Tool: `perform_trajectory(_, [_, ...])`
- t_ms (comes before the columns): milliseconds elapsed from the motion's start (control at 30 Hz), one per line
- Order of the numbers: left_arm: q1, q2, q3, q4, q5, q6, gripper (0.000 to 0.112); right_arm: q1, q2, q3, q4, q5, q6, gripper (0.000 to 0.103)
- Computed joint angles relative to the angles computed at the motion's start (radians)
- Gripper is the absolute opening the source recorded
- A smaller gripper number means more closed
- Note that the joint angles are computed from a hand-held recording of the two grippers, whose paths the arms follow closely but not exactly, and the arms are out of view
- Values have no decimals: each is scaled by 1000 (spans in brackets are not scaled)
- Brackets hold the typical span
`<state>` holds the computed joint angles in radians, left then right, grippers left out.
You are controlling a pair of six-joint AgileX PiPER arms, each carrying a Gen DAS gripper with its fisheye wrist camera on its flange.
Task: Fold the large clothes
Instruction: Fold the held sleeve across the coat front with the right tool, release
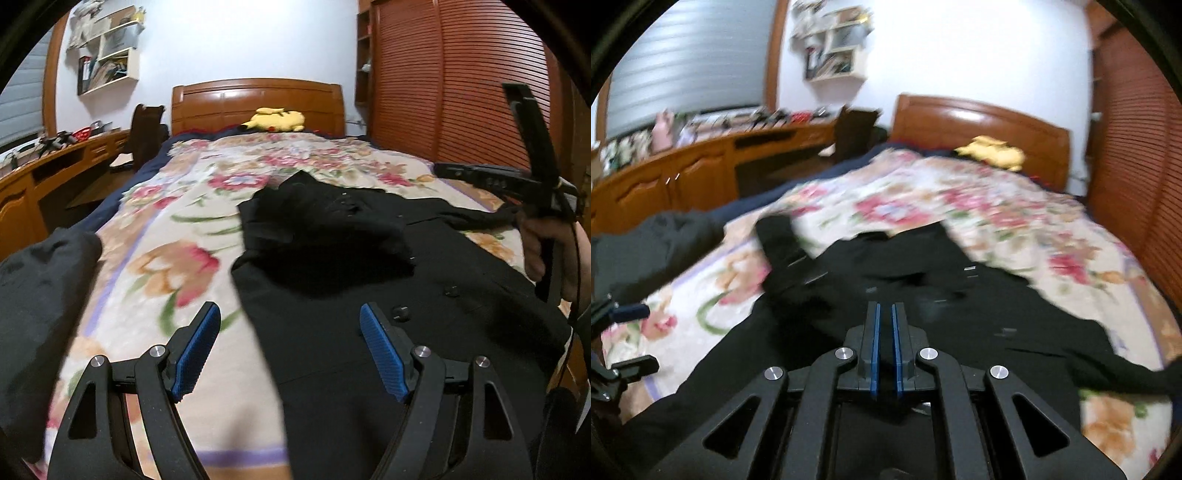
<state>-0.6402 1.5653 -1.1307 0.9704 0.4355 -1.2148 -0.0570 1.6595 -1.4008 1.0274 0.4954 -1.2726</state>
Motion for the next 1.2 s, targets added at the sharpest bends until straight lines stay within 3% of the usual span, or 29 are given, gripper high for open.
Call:
perform_trajectory(200, [-29, 24, -46, -16, 8, 0, 79, -160, -50, 79, 93, 80, -108, 6])
perform_trajectory(300, [-28, 34, -52, -25, 13, 8, 79, -139, -58, 106, 104, 78, -109, 6])
perform_trajectory(333, [-22, 34, -50, -34, 11, 14, 79, -123, -52, 101, 96, 71, -101, 12])
perform_trajectory(367, [-18, 33, -48, -36, 10, 13, 79, -90, -51, 91, 58, 56, -59, 28])
perform_trajectory(400, [-13, 32, -44, -32, 9, 8, 79, -64, -38, 76, 22, 57, -26, 39])
perform_trajectory(433, [-11, 30, -41, -28, 11, 1, 79, -20, -40, 58, -46, 52, 47, 57])
perform_trajectory(467, [-9, 28, -36, -25, 11, -6, 79, 7, -36, 41, -90, 49, 88, 64])
perform_trajectory(533, [4, 20, -23, -27, 3, -11, 79, 65, 5, 6, -150, 32, 140, 64])
perform_trajectory(767, [49, 0, 12, -34, -20, -18, 79, 219, 240, -264, -388, 135, 360, 64])
perform_trajectory(900, [67, -3, 20, -44, -36, -14, 79, 296, 357, -410, -641, 183, 533, 64])
perform_trajectory(967, [69, -4, 18, -55, -36, 0, 79, 328, 395, -460, -773, 186, 634, 60])
perform_trajectory(1000, [70, -4, 18, -59, -39, 7, 79, 328, 403, -471, -795, 179, 655, 50])
perform_trajectory(1033, [71, -3, 17, -62, -42, 12, 79, 330, 410, -483, -803, 171, 668, 24])
perform_trajectory(1067, [70, -4, 16, -64, -46, 17, 79, 321, 407, -482, -784, 159, 652, 12])
perform_trajectory(1200, [61, 7, 2, -57, -63, 3, 79, 256, 300, -335, -587, 23, 498, 5])
